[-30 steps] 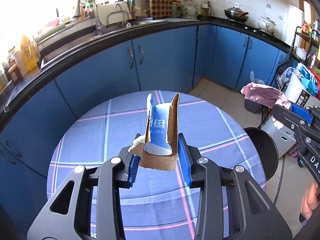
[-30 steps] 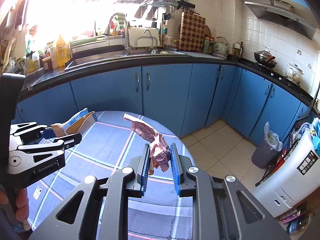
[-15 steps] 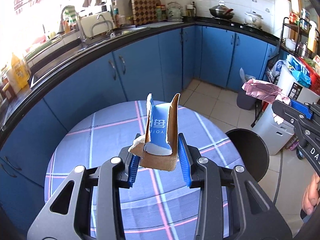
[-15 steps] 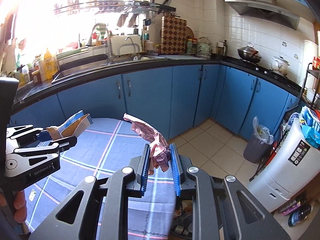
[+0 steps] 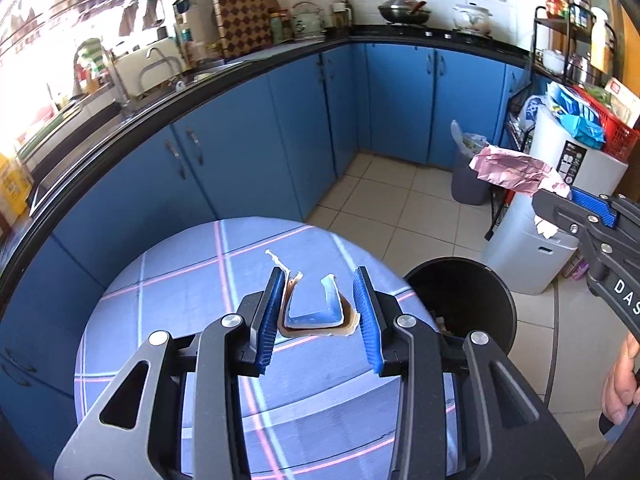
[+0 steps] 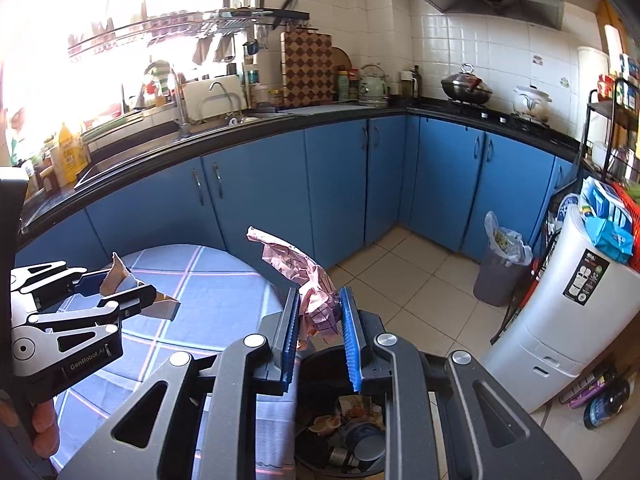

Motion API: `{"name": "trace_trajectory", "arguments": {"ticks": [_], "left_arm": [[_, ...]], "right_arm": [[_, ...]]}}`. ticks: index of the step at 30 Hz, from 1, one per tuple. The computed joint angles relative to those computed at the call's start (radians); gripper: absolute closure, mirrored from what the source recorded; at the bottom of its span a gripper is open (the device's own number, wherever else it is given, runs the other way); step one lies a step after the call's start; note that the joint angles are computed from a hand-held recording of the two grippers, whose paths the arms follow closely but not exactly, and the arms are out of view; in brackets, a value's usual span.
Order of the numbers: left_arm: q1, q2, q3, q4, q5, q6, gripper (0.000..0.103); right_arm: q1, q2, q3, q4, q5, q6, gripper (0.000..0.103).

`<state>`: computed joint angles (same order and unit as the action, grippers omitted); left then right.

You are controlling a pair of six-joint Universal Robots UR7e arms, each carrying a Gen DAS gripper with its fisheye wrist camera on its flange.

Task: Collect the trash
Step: 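Lift and carry the blue-brown wrapper and pink tissue over the black bin, then open the right tool to drop the pink tissue while the left tool drops the wrapper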

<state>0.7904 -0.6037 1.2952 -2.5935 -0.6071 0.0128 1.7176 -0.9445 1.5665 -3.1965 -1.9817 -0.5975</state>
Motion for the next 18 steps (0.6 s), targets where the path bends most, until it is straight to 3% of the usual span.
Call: {"name": "trace_trajectory", "arguments": {"ticks": [18], "left_arm": [[0.000,0.223,-0.285,0.107,-0.072,0.106,0.067]], "right_arm": [[-0.103,0.016,-0.066,0.070,0.015,0.039,0.083]]}}
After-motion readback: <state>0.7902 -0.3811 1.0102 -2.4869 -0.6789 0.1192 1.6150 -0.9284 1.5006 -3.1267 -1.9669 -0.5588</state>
